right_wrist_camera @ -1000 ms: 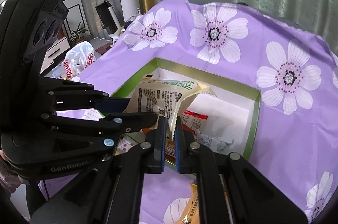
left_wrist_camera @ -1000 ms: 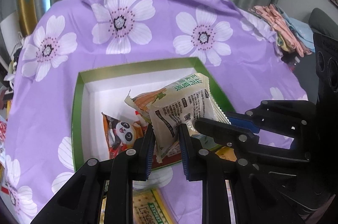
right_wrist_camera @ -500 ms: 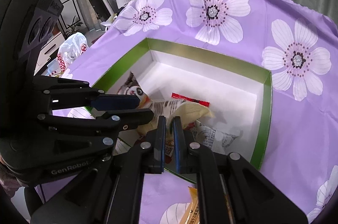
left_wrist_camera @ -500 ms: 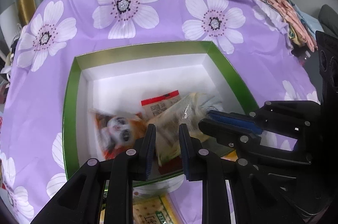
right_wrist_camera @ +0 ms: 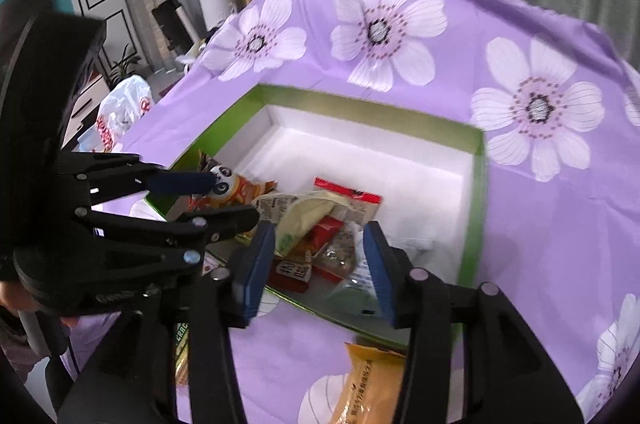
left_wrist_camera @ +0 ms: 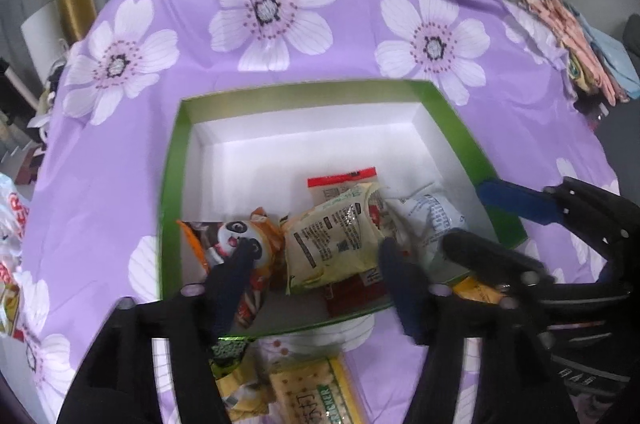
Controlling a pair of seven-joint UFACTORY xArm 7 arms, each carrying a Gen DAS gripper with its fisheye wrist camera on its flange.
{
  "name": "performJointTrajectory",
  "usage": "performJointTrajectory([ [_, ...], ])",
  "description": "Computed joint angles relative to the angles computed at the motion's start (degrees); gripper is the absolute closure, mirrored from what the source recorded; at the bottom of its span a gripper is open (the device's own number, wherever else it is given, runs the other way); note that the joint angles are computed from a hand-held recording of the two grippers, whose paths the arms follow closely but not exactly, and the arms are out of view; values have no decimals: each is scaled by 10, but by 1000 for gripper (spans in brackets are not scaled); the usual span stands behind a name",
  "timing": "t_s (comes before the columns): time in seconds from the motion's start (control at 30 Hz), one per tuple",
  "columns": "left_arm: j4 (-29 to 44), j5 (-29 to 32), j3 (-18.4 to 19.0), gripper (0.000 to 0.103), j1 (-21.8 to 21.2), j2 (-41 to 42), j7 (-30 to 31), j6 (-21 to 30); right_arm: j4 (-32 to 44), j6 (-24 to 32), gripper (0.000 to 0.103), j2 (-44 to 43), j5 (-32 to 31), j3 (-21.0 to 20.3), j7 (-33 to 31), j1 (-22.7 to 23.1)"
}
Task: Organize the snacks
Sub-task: 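Withdraw the right tool and move it toward the orange QR-code packet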
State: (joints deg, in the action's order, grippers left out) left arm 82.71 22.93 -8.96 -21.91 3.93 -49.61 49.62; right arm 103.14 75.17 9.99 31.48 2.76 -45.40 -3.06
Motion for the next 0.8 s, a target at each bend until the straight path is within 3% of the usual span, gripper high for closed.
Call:
performJointTrajectory([
  [0.27, -33, 38, -19, 24, -6, -55, -33, 12, -52, -38, 32, -75, 22, -23, -14, -10],
  [0.8, -99, 19, -81, 12, -4, -147, -91, 22, -97, -4, 25, -171, 44, -82, -48, -14],
])
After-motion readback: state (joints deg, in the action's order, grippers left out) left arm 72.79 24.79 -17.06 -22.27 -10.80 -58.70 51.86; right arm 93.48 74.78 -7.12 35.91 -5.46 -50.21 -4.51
